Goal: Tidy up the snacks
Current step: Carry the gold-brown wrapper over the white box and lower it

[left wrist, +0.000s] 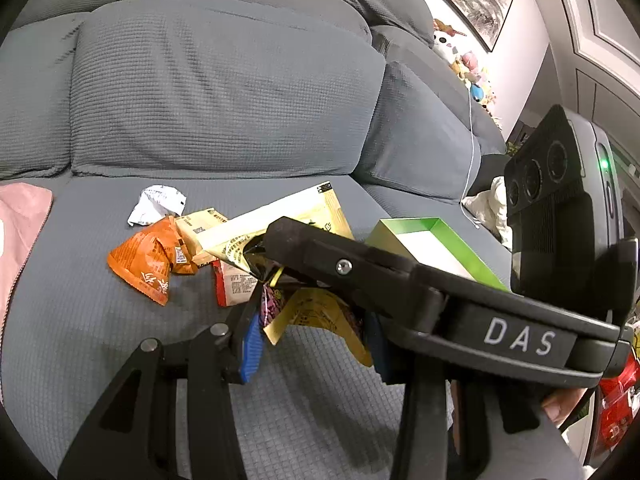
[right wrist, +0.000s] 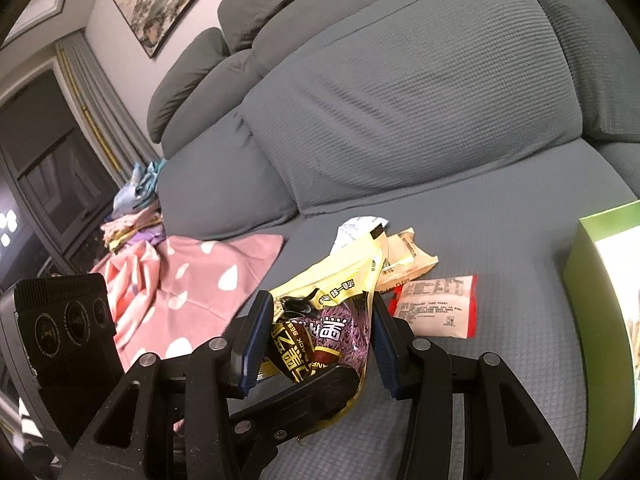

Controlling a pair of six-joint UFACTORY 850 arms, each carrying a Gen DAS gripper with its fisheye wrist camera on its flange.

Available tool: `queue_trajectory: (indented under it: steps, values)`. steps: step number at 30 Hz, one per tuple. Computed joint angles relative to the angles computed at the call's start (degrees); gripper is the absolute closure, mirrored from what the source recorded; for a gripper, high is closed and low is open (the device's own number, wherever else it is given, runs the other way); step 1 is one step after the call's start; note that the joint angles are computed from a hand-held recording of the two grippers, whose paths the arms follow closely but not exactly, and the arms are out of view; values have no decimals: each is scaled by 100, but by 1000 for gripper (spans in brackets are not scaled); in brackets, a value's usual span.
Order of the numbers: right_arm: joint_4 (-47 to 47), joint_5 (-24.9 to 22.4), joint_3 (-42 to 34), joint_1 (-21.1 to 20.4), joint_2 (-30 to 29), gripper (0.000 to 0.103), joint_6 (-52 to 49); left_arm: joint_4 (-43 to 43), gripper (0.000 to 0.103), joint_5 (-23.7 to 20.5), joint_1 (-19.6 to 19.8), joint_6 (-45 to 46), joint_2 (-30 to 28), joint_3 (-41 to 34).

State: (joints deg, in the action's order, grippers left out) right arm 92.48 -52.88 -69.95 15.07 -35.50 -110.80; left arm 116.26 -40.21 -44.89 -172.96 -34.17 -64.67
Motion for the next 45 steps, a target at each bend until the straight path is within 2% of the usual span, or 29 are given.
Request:
queue_trajectory:
  steps: [19, 29, 32, 38, 45]
  values:
    - [376, 58, 250, -108, 282, 53, -388, 511, 61, -346, -24, -347, -88, -104]
    - [639, -25, 223, -422, 388, 53, -433, 615, 61, -82, 22, 272, -319, -736]
    - [756, -72, 206, -549, 406, 53, -402, 697, 61, 76, 52, 459, -434, -1002]
    - [770, -76, 36, -823, 321, 53, -118, 647, 61, 672, 138, 1010, -773, -1714]
    - [716, -67, -348, -1079, -1, 53, 549, 124, 61, 1599, 293, 2003, -1307, -2732]
